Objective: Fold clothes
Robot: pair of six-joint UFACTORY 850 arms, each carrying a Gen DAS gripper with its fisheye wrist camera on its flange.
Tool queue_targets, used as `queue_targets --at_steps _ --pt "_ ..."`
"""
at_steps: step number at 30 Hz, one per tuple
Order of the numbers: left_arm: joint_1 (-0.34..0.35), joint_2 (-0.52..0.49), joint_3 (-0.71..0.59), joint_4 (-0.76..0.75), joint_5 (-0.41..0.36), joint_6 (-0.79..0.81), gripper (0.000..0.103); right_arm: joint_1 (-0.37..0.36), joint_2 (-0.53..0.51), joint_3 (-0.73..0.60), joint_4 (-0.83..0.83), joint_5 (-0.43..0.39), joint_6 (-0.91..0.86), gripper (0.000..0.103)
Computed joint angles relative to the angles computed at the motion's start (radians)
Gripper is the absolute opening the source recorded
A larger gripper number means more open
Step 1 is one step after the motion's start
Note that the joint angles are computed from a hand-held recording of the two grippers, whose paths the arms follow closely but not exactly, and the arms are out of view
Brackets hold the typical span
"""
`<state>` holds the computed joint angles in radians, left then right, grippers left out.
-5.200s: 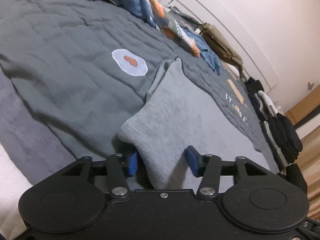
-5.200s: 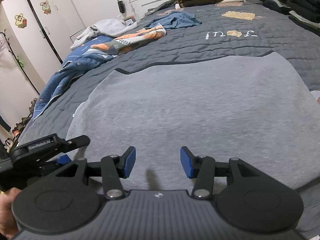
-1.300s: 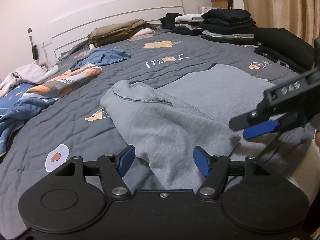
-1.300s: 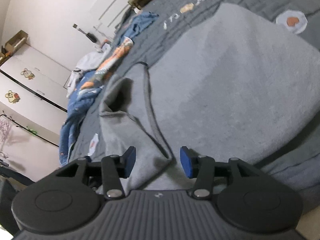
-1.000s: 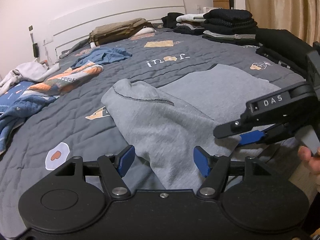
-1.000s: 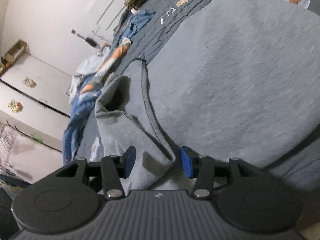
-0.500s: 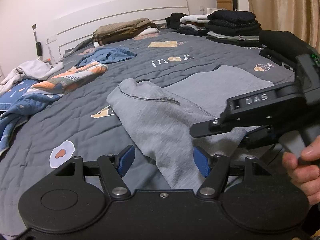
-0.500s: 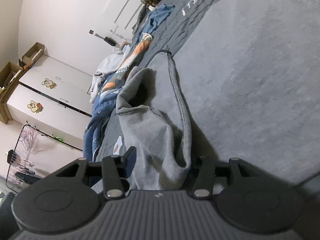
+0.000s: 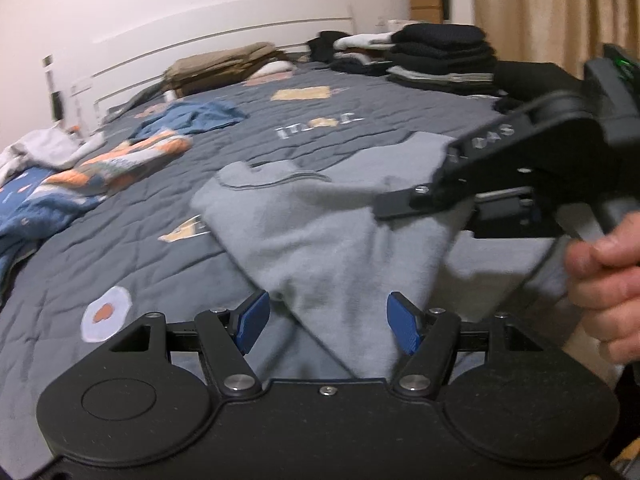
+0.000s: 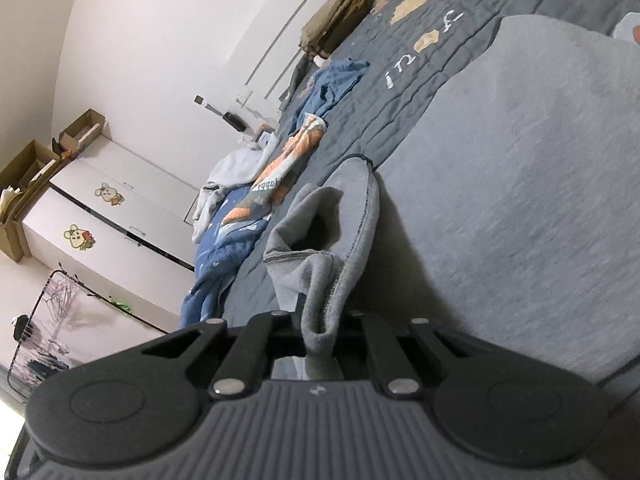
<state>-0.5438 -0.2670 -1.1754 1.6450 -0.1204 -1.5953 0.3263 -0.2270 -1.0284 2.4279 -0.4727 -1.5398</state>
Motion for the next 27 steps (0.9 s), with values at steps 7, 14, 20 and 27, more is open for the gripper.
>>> queue_targets --at_steps 7,14,20,27 --pt "-0.043 -0.021 0.003 0.293 -0.014 -0.193 0.069 -0.026 0.014 0.012 -0.001 -0.001 0.025 0.006" --pt "-0.096 -0.074 -0.026 0.174 -0.123 0.037 0.068 -0.051 0.053 0.053 0.060 -0.006 -0.020 0.006" --pt "-0.129 -0.112 -0.047 0.277 -0.180 0.024 0.040 -0.081 0.087 0.090 0.125 -0.003 -0.084 0.006" --pt "-0.174 -0.162 -0.078 0.308 -0.268 0.086 0.039 -0.117 0.127 0.134 0.219 -0.001 -0.181 0.006"
